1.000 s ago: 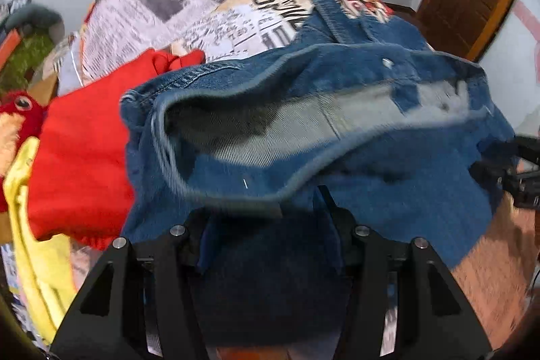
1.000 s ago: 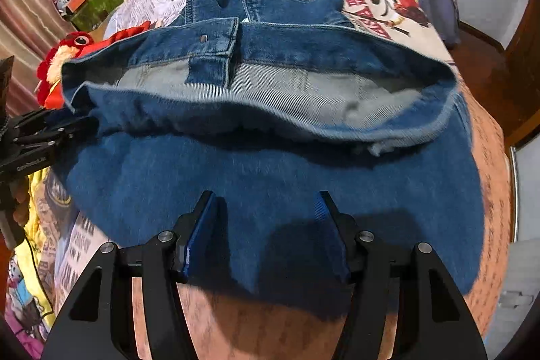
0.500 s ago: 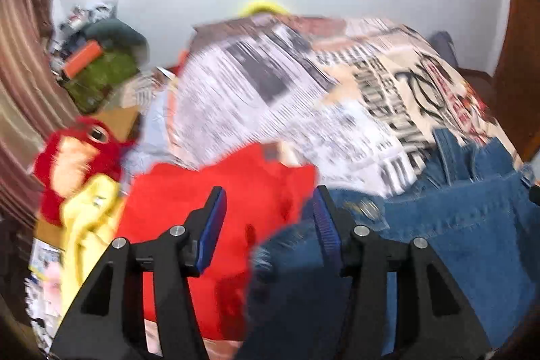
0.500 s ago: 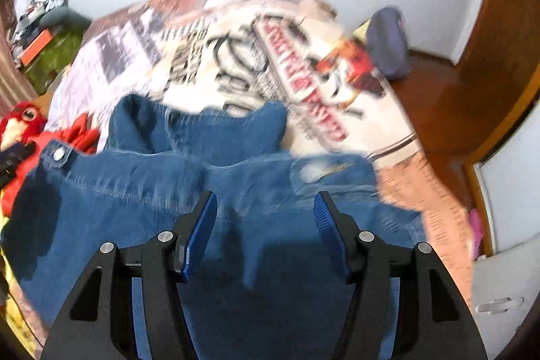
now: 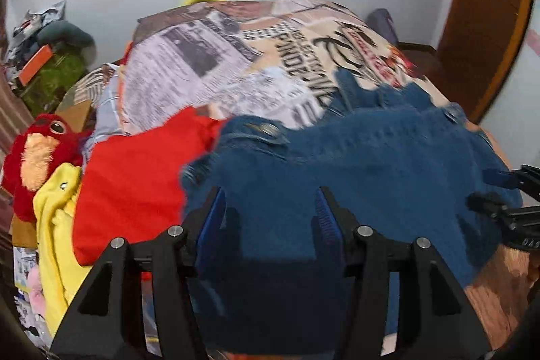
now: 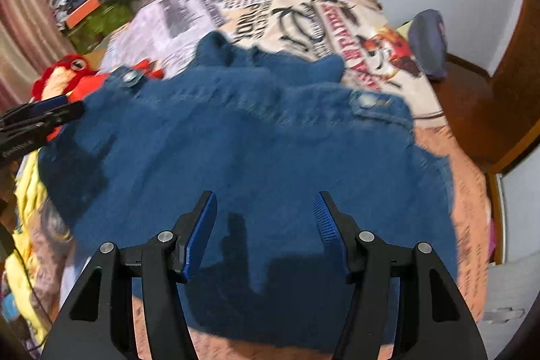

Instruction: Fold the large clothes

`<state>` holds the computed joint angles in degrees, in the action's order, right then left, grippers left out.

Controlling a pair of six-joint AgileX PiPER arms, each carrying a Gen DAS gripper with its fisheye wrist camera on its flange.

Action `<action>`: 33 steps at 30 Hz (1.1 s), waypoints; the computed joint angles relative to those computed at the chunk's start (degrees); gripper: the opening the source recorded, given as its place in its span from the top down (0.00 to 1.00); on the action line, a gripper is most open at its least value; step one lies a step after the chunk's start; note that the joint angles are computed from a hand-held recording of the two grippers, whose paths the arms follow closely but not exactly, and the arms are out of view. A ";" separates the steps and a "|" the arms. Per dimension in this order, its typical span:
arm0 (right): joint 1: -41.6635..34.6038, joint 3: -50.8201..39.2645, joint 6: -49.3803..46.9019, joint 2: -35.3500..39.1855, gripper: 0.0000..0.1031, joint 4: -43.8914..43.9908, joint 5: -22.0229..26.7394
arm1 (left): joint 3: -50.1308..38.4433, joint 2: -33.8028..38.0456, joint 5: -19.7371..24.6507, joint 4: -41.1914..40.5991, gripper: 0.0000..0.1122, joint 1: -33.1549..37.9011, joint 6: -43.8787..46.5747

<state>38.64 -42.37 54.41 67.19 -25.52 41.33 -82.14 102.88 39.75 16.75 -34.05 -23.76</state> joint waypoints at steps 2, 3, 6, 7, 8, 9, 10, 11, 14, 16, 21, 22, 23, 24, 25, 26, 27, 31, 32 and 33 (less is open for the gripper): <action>1.94 0.34 1.44 0.38 0.46 0.08 -0.78 | 1.09 -0.59 -0.42 -0.30 0.51 -1.36 -0.34; 2.49 0.39 1.78 0.74 0.46 0.05 -1.23 | 1.63 -0.80 -0.54 -0.48 0.51 -2.30 -0.59; 3.23 0.51 1.70 2.16 0.46 0.45 -2.70 | 2.76 -0.93 -1.33 -1.45 0.49 -3.82 -0.79; 3.01 0.56 0.98 2.85 0.46 1.06 -3.24 | 3.18 -0.99 -1.57 -1.87 0.47 -4.00 -0.71; 2.74 0.70 0.41 3.52 0.46 1.49 -3.56 | 3.64 -0.72 -1.81 -2.64 0.47 -4.38 -0.39; 2.90 1.02 0.66 3.82 0.46 1.43 -3.42 | 3.87 -0.39 -1.73 -2.75 0.47 -4.66 -0.22; 2.46 1.40 0.22 4.38 0.46 1.72 -3.44 | 4.15 -0.01 -1.45 -2.11 0.47 -5.05 -0.59; 2.01 2.32 -0.35 4.18 0.46 2.16 -3.77 | 4.41 0.34 -1.07 -1.10 0.47 -5.40 -1.21; -0.02 5.90 -1.44 0.96 0.37 3.95 -5.79 | 6.02 1.39 -0.37 0.96 0.47 -5.32 -2.42; -0.22 7.77 1.60 -1.51 0.35 2.07 -4.62 | 8.68 0.70 -1.83 1.28 0.46 -4.57 -2.85; -0.89 12.26 3.44 -7.77 0.28 -0.31 -0.88 | 16.65 -4.72 -6.50 3.48 0.45 -1.75 -6.68; -1.23 13.59 3.71 -10.02 0.28 -0.01 -0.77 | 17.88 -5.64 -6.99 4.08 0.44 -1.31 -7.53; -0.87 14.43 4.31 -11.98 0.28 -0.29 -0.10 | 18.96 -6.43 -7.50 4.34 0.41 -0.84 -8.00; -0.13 14.79 4.94 -13.44 0.28 -0.84 1.11 | 20.52 -7.52 -8.26 5.08 0.39 -0.27 -9.37; 1.44 14.95 6.29 -14.83 0.28 -1.86 3.11 | 21.62 -8.36 -8.84 5.70 0.36 0.20 -10.57; 3.76 14.61 9.27 -15.10 0.28 -3.89 5.88 | 23.06 -9.40 -9.75 5.80 0.36 0.85 -11.32; 6.64 14.16 13.33 -14.82 0.28 -6.66 9.93 | 23.28 -9.67 -9.91 5.35 0.36 1.18 -11.16; 8.11 15.48 15.06 -17.82 0.28 -8.23 15.91 | 25.98 -12.93 -9.21 9.17 0.36 2.29 -15.99; 7.20 16.17 14.26 -19.76 0.28 -7.46 15.97 | 26.53 -13.70 -8.70 10.41 0.36 2.51 -17.38; 6.00 16.70 13.60 -21.42 0.28 -6.70 16.14 | 26.74 -14.03 -8.22 11.33 0.36 2.56 -18.51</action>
<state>44.64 -25.66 68.01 45.77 -32.22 57.48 -55.40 88.85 31.52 28.08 -31.49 -42.27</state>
